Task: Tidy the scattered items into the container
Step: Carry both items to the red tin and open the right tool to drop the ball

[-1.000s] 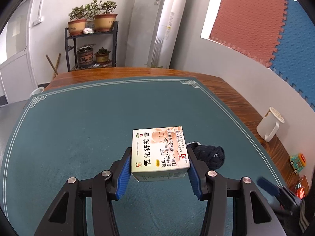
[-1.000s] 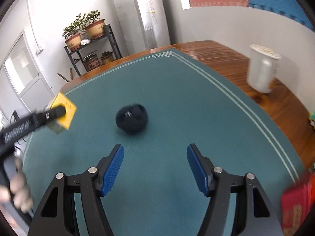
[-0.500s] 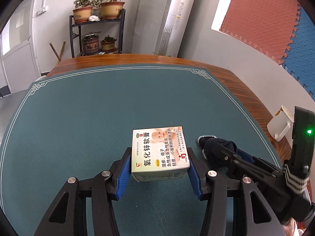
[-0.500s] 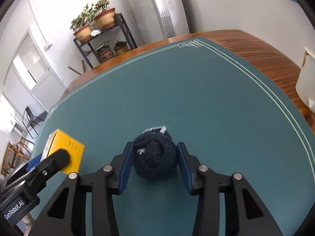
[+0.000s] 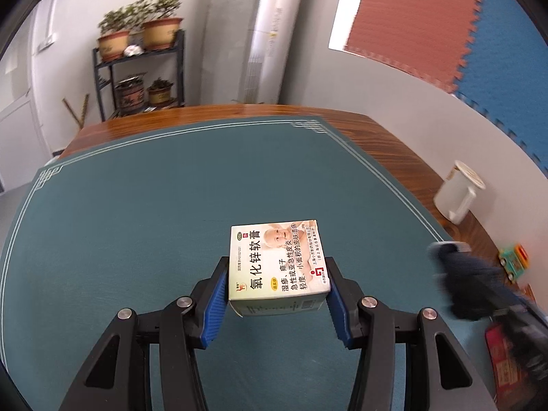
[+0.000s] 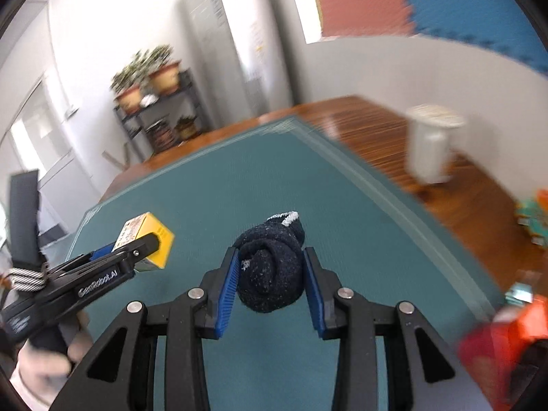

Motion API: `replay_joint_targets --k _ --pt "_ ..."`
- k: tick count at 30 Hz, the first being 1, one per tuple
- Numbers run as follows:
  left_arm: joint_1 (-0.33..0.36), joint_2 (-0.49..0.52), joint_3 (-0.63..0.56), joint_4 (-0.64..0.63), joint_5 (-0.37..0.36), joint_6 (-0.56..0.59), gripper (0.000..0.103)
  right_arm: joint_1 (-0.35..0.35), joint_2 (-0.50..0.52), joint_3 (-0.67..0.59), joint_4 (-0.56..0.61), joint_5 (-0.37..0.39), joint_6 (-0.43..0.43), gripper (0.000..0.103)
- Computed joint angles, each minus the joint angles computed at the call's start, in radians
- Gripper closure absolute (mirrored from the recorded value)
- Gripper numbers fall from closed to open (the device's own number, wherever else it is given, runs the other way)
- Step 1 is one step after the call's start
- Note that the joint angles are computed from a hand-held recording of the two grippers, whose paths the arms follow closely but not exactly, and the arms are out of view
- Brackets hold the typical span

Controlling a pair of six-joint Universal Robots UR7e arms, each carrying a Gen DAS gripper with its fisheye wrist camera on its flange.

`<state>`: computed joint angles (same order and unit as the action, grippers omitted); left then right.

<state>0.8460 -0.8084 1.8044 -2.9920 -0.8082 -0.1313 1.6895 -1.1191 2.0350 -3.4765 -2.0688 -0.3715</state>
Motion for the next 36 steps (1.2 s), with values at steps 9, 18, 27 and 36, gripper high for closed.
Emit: replay_joint_targets --k 9,18,27,36 --pt "-0.052 -0.006 0.044 -0.026 -0.036 0.045 0.050 -0.049 -0.292 0.186 -0.181 -0.195 -0.031 0.063" --pt "-0.097 -0.035 0.090 0.002 -0.090 0.021 0.049 -0.177 -0.429 0.204 -0.029 -0.125 0.100 0.058" --pt "-0.185 -0.048 0.128 0.005 -0.142 0.036 0.049 -0.181 -0.505 0.333 -0.183 -0.052 0.045 0.058" --pt "-0.273 0.048 0.053 0.052 -0.274 0.050 0.049 -0.217 -0.596 0.463 -0.318 0.024 -0.014 0.051"
